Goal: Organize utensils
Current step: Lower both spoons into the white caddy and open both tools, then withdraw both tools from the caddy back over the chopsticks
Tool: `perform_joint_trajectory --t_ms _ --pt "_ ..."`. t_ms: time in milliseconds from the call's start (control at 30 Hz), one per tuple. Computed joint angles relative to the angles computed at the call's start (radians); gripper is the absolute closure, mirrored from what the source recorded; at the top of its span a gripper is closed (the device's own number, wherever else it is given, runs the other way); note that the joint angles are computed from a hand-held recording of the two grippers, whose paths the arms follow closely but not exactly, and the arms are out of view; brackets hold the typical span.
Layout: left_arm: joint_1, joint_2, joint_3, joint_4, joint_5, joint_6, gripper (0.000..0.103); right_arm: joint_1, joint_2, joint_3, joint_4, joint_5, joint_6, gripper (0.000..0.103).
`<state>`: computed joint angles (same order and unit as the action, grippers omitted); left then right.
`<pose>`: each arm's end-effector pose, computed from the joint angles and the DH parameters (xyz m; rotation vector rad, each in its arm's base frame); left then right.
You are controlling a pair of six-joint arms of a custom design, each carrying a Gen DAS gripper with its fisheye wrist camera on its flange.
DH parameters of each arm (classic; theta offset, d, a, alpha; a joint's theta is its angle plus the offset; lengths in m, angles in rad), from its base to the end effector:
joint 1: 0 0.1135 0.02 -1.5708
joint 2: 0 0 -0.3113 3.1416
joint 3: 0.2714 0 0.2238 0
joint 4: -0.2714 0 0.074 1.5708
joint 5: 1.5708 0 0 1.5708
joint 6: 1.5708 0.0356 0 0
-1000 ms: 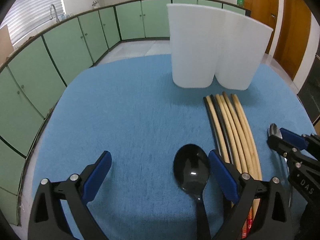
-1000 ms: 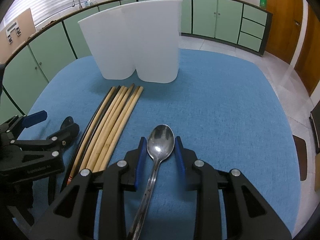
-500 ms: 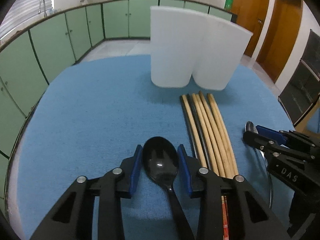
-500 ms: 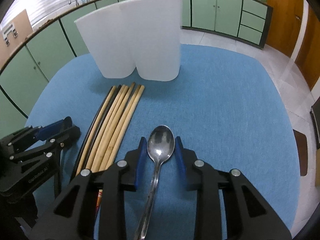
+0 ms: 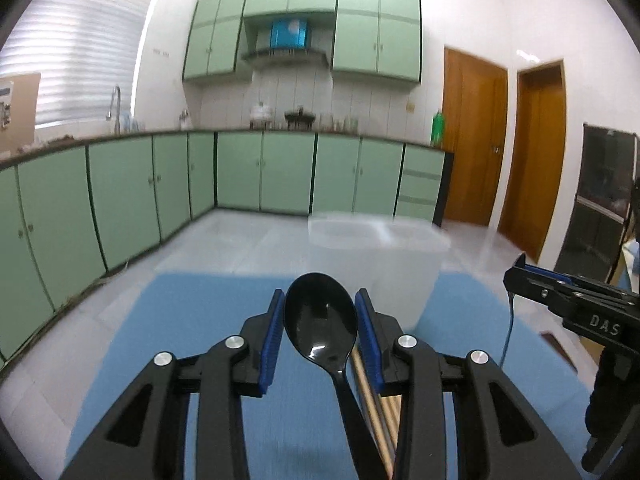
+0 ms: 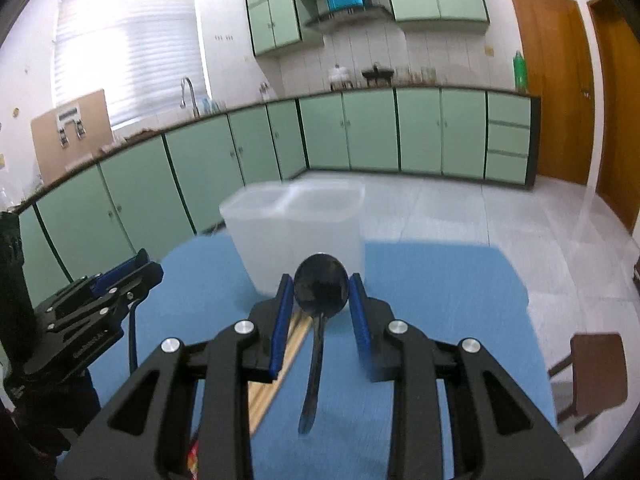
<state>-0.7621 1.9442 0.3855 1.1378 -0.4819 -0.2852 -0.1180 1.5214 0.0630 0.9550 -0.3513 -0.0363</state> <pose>0.2230 -0.1900 0.1454 0.1567 1.9409 -0.2139 0.1827 -0.0093 0.1651 -0.1304 2.0473 0.2681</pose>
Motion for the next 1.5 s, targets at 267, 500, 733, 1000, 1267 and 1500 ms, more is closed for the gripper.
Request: perform_joint_trajectory --t_ms 267,500,733,1000,1267,1500 --pt "0.051 -0.055 0.224 -0.084 0.031 0.131 0.068 -0.074 -0.139 0.294 -0.317 -0.123 0.011 0.076" --pt "0.127 0.046 0.499 -0.175 0.076 0.189 0.068 -0.054 -0.031 0.502 -0.367 -0.080 0.037 0.076" --pt "0.148 0.173 0.667 -0.240 0.057 0.218 0.068 -0.017 0.154 0.619 -0.324 -0.008 0.053 0.076" --pt "0.173 0.246 0.728 -0.304 0.102 0.206 0.068 0.032 0.267 0.624 -0.286 0.048 0.030 0.076" --pt "0.168 0.210 0.652 -0.286 0.122 0.179 0.067 0.034 0.278 0.589 -0.279 0.049 0.031 0.073" --pt "0.143 0.089 0.500 -0.310 0.090 0.141 0.056 0.006 0.175 0.469 -0.264 0.043 0.040 0.048"
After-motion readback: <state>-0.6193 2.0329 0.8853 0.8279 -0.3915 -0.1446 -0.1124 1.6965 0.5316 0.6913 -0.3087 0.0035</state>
